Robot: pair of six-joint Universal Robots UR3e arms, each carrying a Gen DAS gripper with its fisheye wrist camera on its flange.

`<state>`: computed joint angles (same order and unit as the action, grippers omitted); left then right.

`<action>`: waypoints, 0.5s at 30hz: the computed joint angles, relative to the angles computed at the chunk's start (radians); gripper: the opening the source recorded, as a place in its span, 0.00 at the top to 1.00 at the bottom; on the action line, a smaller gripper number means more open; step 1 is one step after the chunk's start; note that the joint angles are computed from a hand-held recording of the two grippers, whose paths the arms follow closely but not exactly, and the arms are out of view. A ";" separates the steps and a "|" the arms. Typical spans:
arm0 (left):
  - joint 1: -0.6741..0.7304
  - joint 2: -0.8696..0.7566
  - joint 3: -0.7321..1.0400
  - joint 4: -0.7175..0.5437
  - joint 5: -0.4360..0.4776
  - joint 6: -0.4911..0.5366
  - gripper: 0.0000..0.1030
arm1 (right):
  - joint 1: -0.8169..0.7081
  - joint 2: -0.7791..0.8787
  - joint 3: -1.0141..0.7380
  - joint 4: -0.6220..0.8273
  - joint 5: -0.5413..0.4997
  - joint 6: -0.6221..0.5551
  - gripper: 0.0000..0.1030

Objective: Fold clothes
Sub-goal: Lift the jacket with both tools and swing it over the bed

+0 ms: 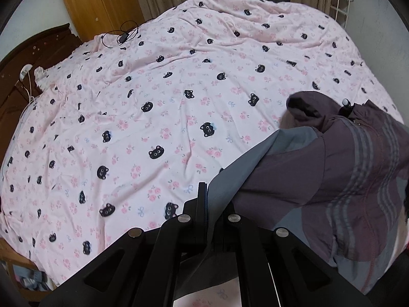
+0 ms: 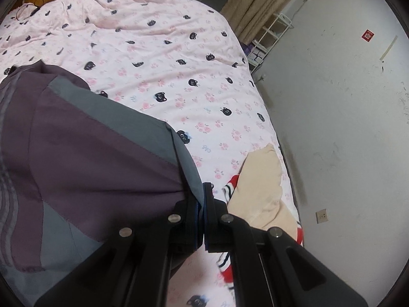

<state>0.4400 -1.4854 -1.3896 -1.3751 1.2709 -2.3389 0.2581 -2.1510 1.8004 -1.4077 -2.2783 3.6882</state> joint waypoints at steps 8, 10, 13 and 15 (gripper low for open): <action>-0.135 -0.121 -0.036 0.224 0.128 -0.111 0.93 | -0.042 0.142 0.036 -0.182 -0.074 -0.129 0.98; -0.144 -0.135 -0.068 0.276 0.148 -0.127 0.89 | -0.038 0.168 0.070 -0.223 -0.090 -0.139 0.95; -0.141 -0.154 -0.100 0.303 0.167 -0.148 0.68 | -0.040 0.184 0.126 -0.278 -0.106 -0.152 0.84; -0.119 -0.152 -0.119 0.301 0.144 -0.149 0.56 | -0.058 0.160 0.168 -0.320 -0.093 -0.174 0.74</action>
<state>0.3206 -1.6370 -1.5081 -1.0744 1.4154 -2.4878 0.2003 -1.9913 1.9686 -1.7273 -2.3713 3.5143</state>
